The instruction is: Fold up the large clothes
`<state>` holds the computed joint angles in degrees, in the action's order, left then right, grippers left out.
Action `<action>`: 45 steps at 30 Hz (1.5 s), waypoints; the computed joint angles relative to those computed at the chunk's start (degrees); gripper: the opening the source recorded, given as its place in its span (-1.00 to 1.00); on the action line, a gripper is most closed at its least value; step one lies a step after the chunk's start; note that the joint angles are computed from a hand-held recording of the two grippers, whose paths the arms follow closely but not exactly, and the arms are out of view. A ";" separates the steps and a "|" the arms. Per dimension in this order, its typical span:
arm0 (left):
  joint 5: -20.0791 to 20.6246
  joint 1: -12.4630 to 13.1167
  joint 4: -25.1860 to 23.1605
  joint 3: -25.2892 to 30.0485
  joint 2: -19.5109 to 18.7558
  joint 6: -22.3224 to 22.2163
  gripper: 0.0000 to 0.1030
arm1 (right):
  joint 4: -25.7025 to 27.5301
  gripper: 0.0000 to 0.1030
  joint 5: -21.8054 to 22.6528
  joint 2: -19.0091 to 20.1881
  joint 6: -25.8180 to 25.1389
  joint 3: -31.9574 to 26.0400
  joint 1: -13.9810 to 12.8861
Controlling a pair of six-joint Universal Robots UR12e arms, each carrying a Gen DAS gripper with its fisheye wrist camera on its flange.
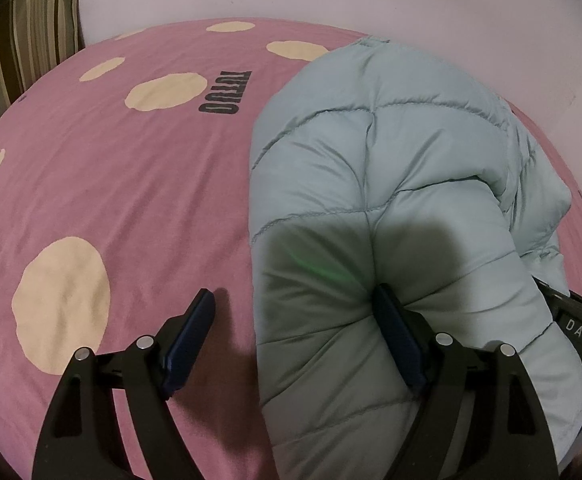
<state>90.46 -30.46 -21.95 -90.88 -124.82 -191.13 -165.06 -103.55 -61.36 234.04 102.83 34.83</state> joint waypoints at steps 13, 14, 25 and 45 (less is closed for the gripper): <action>1.32 -0.36 -0.07 -0.09 0.11 0.53 0.58 | 1.31 0.19 -3.07 -0.61 2.96 0.58 0.89; 1.65 -0.47 -0.02 -0.08 0.13 0.68 0.58 | 1.63 0.21 -3.63 -0.75 3.40 0.66 1.05; 5.73 -1.62 1.31 -0.58 0.66 2.18 0.57 | 3.82 0.38 -9.38 -2.89 10.32 2.35 2.88; 7.79 -2.47 5.50 -4.46 3.52 0.50 0.57 | 19.66 0.40 -24.33 -5.74 17.81 -0.27 9.37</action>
